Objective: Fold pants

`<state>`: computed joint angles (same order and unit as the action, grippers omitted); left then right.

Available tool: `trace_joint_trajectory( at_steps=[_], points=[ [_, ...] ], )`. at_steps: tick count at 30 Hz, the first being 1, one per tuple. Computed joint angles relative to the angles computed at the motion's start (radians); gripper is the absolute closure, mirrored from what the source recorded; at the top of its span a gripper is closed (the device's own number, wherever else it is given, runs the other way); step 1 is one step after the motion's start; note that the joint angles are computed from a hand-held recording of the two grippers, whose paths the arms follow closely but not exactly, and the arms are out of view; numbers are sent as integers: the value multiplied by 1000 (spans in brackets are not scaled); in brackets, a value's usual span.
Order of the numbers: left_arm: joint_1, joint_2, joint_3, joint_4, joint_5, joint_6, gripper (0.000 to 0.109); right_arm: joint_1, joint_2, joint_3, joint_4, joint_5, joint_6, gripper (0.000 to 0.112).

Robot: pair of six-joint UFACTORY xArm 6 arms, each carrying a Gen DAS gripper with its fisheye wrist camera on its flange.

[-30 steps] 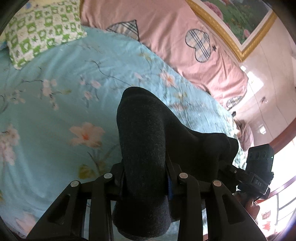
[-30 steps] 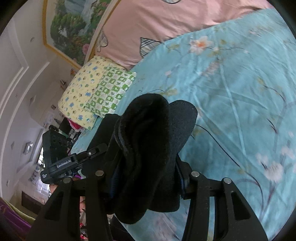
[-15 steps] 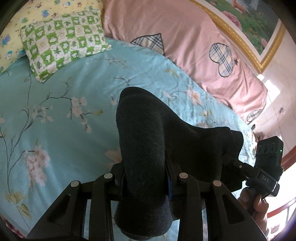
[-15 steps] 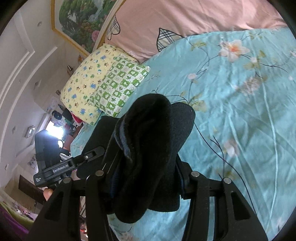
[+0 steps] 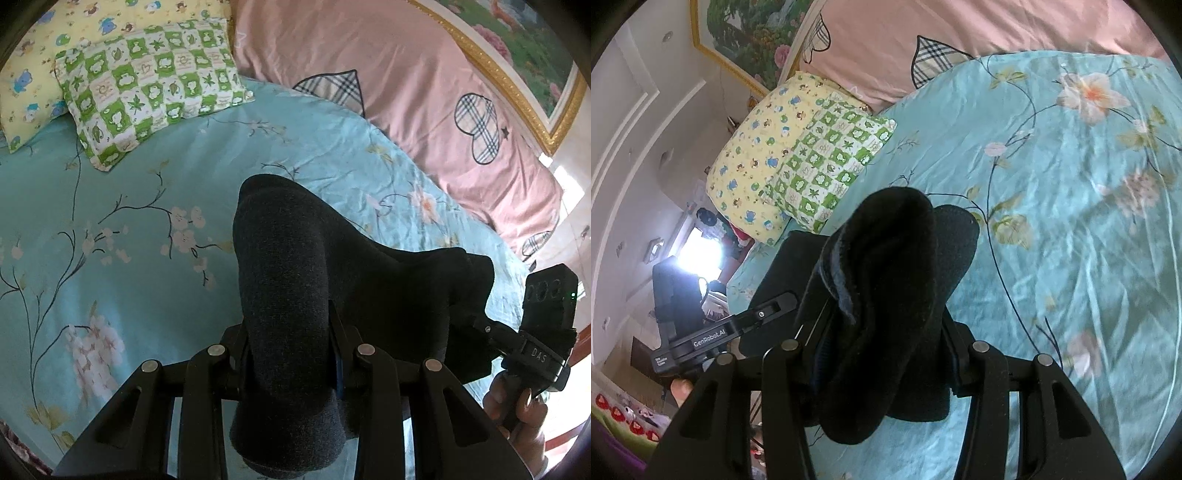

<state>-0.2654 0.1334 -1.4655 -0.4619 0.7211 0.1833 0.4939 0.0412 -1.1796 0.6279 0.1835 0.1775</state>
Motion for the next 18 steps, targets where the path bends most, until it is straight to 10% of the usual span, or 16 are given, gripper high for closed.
trace_joint_trajectory(
  at_steps=[18],
  points=[
    [-3,80,-55,78,-20,-46,73,-30,96,-74,142,17,-184,55]
  ],
)
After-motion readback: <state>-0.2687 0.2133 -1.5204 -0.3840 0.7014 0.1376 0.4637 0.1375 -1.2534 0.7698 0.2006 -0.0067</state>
